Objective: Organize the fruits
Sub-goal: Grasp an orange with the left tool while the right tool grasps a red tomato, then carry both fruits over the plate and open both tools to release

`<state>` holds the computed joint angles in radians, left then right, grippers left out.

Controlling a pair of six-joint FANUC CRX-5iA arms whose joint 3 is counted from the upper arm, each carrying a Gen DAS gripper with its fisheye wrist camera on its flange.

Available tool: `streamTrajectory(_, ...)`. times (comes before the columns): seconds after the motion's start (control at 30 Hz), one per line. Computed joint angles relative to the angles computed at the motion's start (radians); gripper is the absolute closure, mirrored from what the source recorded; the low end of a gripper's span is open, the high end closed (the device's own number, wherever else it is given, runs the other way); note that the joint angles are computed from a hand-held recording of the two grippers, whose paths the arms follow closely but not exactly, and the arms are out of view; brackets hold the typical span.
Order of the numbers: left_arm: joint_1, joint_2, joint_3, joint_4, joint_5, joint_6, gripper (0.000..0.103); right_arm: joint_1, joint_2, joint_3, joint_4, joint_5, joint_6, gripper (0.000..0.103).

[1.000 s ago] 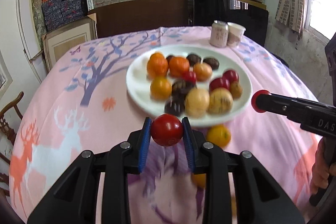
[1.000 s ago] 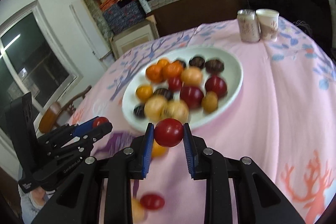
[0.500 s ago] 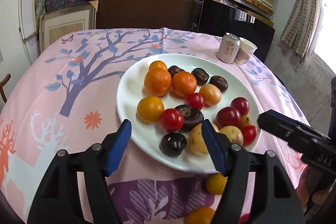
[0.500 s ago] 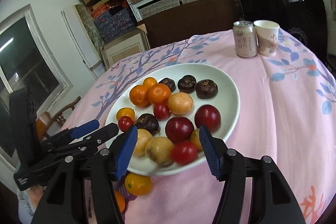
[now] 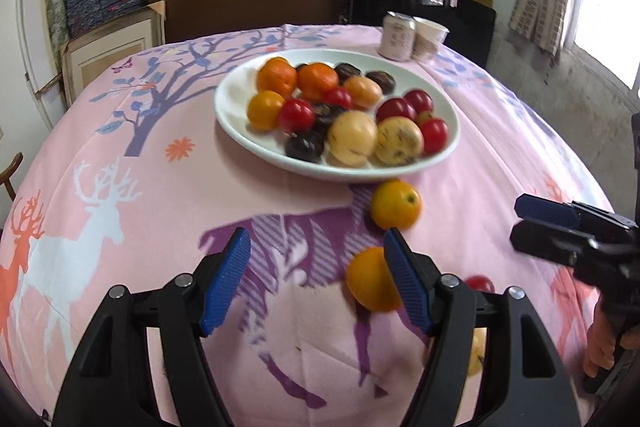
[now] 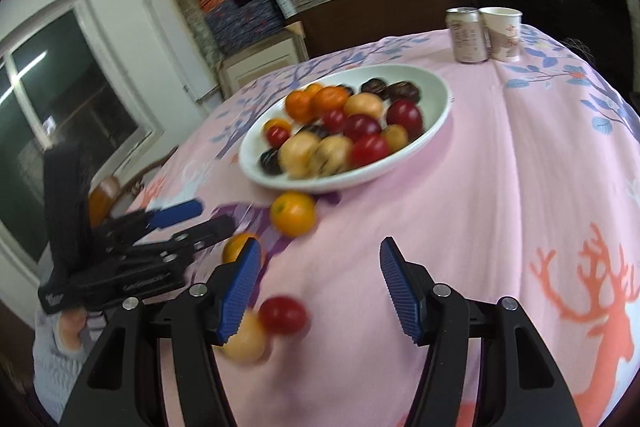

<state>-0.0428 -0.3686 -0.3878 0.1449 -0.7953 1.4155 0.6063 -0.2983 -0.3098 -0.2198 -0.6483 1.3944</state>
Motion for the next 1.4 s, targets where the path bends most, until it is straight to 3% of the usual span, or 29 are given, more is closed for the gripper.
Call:
streamTrajectory(0.1,-0.017,0.003,-0.004,0.008,0.008,-0.016,0.035,0.005,-0.019,-0.008,-0.032,-0.017,0.037,0.041)
streamTrajectory(0.2,-0.005,0.007,-0.033,0.106,0.003,-0.108,0.035,-0.013,-0.014,0.007,-0.083,-0.049,0.073,0.041)
streamTrajectory(0.27,-0.023,0.026,-0.021,0.095,-0.014,-0.124,0.036,-0.01,-0.015,0.009,-0.094,-0.062,0.08,0.044)
streamTrajectory(0.33,-0.042,0.059,-0.005,0.091,-0.046,-0.151,0.049,-0.013,-0.011,0.015,-0.106,-0.07,0.092,0.046)
streamTrajectory(0.4,-0.027,0.067,-0.02,0.154,-0.05,-0.192,0.059,-0.017,-0.012,0.014,-0.113,-0.069,0.094,0.046)
streamTrajectory(0.43,-0.026,0.068,-0.017,0.14,-0.049,-0.18,0.065,-0.021,-0.011,0.015,-0.122,-0.071,0.099,0.049)
streamTrajectory(0.77,0.01,0.003,-0.018,0.018,-0.023,-0.039,0.065,-0.015,0.042,0.064,-0.143,-0.154,0.141,0.062)
streamTrajectory(0.87,0.026,-0.005,-0.026,0.03,-0.029,-0.045,0.065,-0.06,0.065,0.097,-0.231,-0.192,0.182,0.063)
streamTrajectory(0.97,0.024,-0.007,-0.026,0.031,-0.031,-0.058,0.065,-0.165,0.128,0.17,-0.404,-0.302,0.241,0.063)
streamTrajectory(1.0,0.023,-0.006,-0.025,0.03,-0.031,-0.06,0.065,-0.213,0.163,0.204,-0.48,-0.358,0.261,0.065)
streamTrajectory(1.03,0.023,-0.011,-0.029,0.029,-0.032,-0.06,0.065,-0.257,0.195,0.23,-0.549,-0.406,0.274,0.073)
streamTrajectory(1.1,0.026,-0.011,-0.029,0.032,-0.034,-0.054,0.065,-0.286,0.221,0.254,-0.585,-0.443,0.283,0.073)
streamTrajectory(1.17,0.032,-0.011,-0.034,0.046,-0.035,-0.06,0.065,-0.278,0.207,0.238,-0.58,-0.429,0.288,0.073)
streamTrajectory(1.3,0.024,-0.016,-0.035,0.048,-0.026,-0.066,0.065,-0.185,0.144,0.181,-0.444,-0.328,0.241,0.073)
streamTrajectory(1.4,0.036,-0.011,-0.029,0.108,-0.005,-0.108,0.065,-0.175,0.128,0.183,-0.4,-0.274,0.216,0.073)
